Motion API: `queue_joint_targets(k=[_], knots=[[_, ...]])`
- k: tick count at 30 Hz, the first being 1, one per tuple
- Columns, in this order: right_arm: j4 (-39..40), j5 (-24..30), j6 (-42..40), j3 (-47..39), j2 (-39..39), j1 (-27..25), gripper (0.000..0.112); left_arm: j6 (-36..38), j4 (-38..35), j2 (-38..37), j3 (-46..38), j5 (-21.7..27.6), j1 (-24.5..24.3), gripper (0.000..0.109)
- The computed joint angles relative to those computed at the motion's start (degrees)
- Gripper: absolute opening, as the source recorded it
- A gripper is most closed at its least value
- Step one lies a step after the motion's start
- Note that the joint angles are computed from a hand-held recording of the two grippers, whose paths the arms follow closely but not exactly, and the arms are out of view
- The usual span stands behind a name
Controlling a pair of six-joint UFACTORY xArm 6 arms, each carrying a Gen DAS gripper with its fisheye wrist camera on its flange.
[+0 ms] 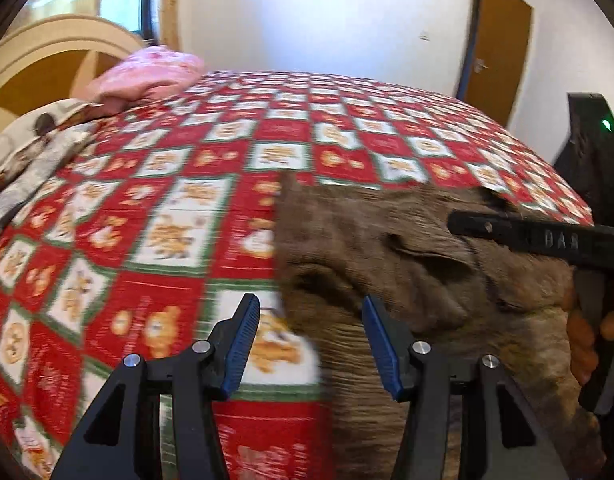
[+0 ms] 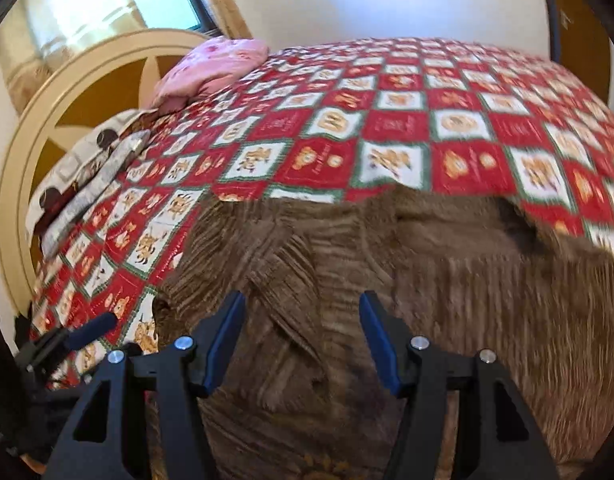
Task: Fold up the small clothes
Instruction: 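Close the right gripper on the side edge of the sweater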
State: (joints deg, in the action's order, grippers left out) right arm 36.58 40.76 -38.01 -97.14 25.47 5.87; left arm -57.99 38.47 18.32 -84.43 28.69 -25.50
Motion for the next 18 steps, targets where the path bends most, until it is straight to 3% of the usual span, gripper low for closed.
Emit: queue_joint_targets(k=[3, 4, 5, 6, 7, 8, 10, 14, 18], knots=[[-7.29, -0.49, 0.53, -0.96, 2.36, 1.99, 0.053, -0.80, 0.13, -0.38, 0.14, 1.09, 0.77, 0.055], [-11.98, -1.63, 2.64, -0.38, 2.97, 2.60, 0.034, -1.27, 0.88, -0.76, 0.54, 1.13, 0.96, 0.055], [-14.32, -2.38, 4.05, -0.02, 3.24, 2.70, 0.023, -2.09, 2.29, -1.22, 1.08, 1.27, 1.11, 0.055], [-14.26, -3.75, 3.93, 0.80, 3.22, 2.63, 0.023, -2.79, 3.52, -1.77, 1.79, 1.48, 1.23, 0.055], [-12.24, -4.27, 3.12, 1.06, 3.21, 2.29, 0.022, -2.95, 3.90, -1.71, 1.77, 1.85, 1.29, 0.055], [-10.97, -2.59, 4.07, -0.25, 3.85, 1.67, 0.014, -2.76, 3.60, -1.59, 1.78, 2.08, 1.36, 0.055], [-6.17, 0.69, 3.66, -1.98, 4.19, 0.39, 0.008, -1.27, 0.82, -1.06, 1.64, 1.76, 1.60, 0.055], [6.67, 3.14, -0.85, -1.19, 1.21, -2.40, 0.008, 1.88, -3.50, 0.41, 0.65, 0.39, 1.18, 0.055], [15.38, 5.74, -1.79, -0.26, -1.07, -6.20, 0.008, 3.63, -4.02, 5.31, -6.49, 6.44, -0.22, 0.055]])
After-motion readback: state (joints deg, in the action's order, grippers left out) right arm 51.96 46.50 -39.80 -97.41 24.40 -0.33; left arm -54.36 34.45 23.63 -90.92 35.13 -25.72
